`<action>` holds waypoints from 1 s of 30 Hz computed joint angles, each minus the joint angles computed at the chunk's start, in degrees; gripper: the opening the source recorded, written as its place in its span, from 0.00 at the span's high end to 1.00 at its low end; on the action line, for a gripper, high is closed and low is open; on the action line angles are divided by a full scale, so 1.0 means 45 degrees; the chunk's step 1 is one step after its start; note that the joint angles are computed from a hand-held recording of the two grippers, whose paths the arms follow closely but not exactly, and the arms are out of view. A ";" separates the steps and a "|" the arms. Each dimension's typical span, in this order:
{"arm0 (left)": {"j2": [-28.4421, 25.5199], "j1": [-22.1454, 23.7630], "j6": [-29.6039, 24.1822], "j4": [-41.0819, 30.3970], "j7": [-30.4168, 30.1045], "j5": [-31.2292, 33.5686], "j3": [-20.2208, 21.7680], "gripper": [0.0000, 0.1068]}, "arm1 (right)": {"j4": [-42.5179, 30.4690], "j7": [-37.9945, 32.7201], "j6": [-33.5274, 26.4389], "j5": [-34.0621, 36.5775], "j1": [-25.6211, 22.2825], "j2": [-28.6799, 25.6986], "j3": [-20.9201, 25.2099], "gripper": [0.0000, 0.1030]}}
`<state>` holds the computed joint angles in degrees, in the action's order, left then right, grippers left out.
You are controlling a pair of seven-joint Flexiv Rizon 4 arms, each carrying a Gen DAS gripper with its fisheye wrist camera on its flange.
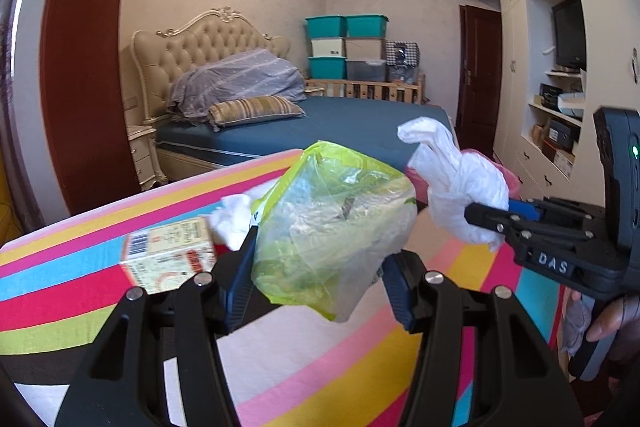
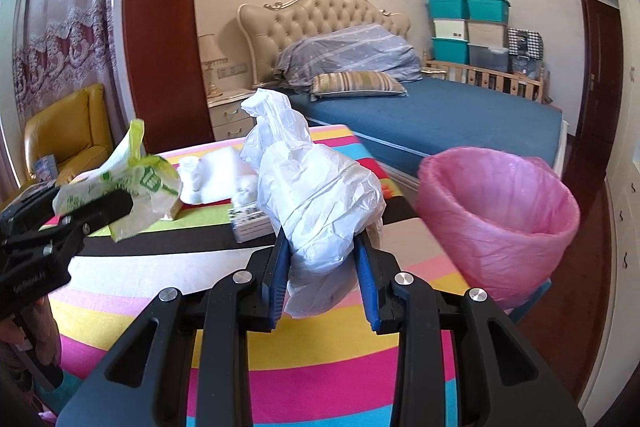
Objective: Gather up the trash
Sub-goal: 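Carry both plastic bags over the pink trash bin, then open both tools to drop the plastic bags into the bin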
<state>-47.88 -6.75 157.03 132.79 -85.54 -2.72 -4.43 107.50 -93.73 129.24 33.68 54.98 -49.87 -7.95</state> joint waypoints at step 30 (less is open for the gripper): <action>-0.1166 -0.0818 -0.7085 -0.6157 0.0912 0.0710 -0.1735 0.48 | 0.0509 0.0004 -0.1232 0.0308 -0.1102 -0.0230 -0.2704 0.70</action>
